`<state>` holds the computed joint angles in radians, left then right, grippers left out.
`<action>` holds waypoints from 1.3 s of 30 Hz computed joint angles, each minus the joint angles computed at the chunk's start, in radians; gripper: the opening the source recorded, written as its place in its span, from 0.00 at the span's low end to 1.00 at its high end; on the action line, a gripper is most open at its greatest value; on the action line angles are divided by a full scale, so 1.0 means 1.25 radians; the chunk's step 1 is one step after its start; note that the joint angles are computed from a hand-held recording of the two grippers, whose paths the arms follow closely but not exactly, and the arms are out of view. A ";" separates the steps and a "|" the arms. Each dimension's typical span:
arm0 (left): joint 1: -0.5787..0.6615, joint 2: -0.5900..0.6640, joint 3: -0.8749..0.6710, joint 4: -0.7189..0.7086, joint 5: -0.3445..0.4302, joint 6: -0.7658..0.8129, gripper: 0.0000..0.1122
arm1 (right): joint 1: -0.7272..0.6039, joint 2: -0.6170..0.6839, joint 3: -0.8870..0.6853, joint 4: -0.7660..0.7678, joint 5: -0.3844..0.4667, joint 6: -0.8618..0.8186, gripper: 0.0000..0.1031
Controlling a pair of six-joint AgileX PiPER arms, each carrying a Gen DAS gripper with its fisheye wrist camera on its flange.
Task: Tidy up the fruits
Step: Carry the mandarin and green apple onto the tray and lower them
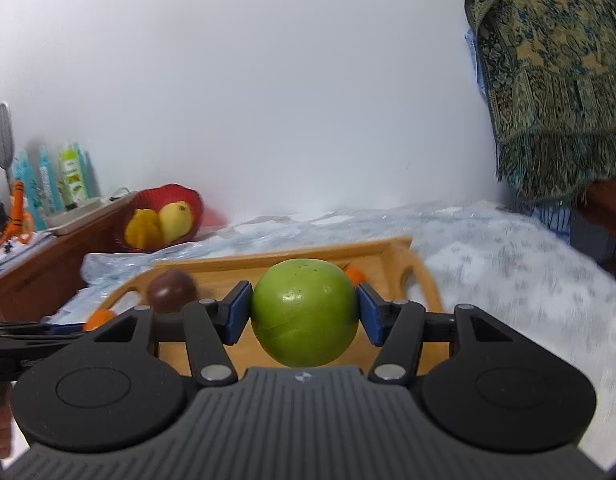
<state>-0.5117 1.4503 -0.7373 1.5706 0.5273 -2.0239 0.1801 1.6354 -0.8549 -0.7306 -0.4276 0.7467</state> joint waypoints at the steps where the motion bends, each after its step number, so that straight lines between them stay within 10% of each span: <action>1: 0.012 0.012 -0.013 0.001 -0.011 0.005 0.33 | -0.004 0.016 -0.023 -0.012 0.009 0.008 0.58; 16: 0.106 0.149 -0.138 -0.107 -0.113 0.104 0.33 | 0.045 0.171 -0.202 -0.101 0.156 0.091 0.58; 39: 0.104 0.193 -0.162 -0.060 -0.085 0.094 0.33 | 0.087 0.221 -0.245 0.248 0.202 -0.259 0.58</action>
<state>-0.3823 1.6913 -0.9393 1.4958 0.4216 -1.9062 0.2888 1.9114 -1.1608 -0.4203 -0.1752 0.4227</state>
